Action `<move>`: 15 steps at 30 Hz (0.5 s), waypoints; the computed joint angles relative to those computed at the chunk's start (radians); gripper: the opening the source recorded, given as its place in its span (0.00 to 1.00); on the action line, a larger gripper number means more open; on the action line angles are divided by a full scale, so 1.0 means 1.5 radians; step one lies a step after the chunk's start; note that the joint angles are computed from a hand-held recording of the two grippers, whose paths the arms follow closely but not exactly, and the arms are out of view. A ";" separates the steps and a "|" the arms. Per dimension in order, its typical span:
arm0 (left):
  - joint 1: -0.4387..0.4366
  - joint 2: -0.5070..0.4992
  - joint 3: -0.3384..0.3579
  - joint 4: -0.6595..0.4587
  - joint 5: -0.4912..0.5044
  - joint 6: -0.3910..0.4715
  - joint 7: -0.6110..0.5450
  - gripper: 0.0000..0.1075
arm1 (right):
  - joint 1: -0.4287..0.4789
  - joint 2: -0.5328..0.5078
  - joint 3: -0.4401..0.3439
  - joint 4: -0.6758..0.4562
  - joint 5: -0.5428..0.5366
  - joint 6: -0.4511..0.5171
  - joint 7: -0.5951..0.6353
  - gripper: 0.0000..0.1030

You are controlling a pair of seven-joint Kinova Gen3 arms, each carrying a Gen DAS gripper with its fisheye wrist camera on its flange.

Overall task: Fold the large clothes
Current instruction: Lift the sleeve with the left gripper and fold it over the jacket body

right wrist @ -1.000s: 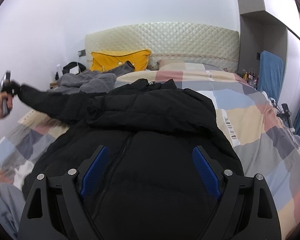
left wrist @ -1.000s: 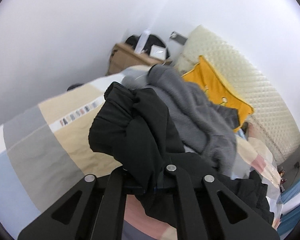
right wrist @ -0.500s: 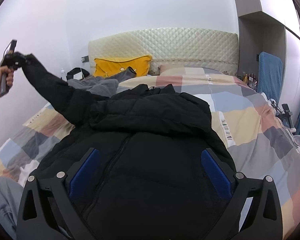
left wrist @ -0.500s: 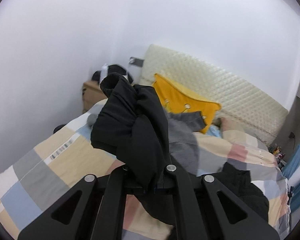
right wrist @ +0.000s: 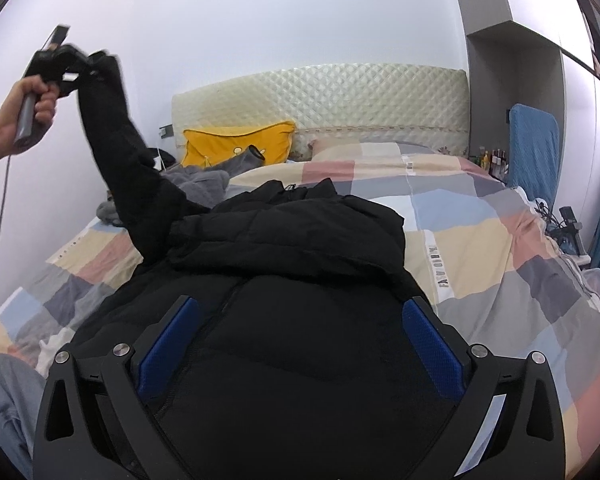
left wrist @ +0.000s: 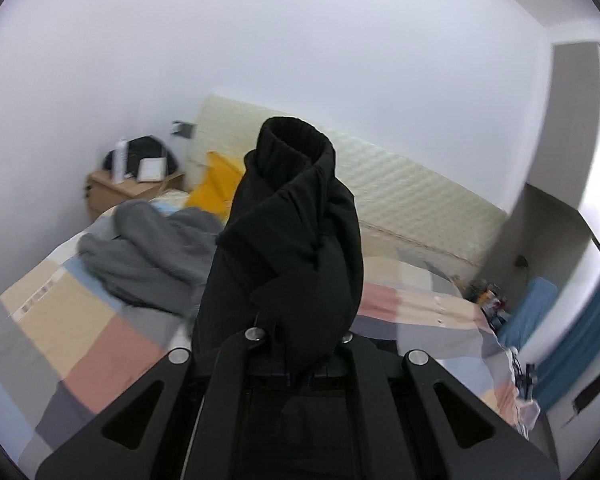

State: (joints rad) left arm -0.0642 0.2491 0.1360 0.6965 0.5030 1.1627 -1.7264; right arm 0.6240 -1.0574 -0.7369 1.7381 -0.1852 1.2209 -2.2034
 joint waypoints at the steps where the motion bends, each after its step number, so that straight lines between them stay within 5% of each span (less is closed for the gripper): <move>1: 0.027 -0.003 0.002 0.001 -0.024 -0.008 -0.003 0.04 | -0.003 -0.001 0.005 0.003 0.002 0.001 0.001 0.99; 6: 0.119 -0.017 0.021 0.034 -0.080 -0.032 -0.043 0.04 | -0.012 -0.004 0.025 0.010 0.020 0.012 0.005 0.99; 12: 0.177 -0.043 0.051 0.161 -0.040 -0.060 -0.096 0.04 | -0.035 -0.027 0.066 0.033 0.042 -0.002 0.009 0.99; 15: 0.232 -0.040 0.057 0.195 -0.072 -0.090 -0.082 0.04 | -0.050 -0.032 0.084 0.052 0.039 -0.008 -0.002 0.99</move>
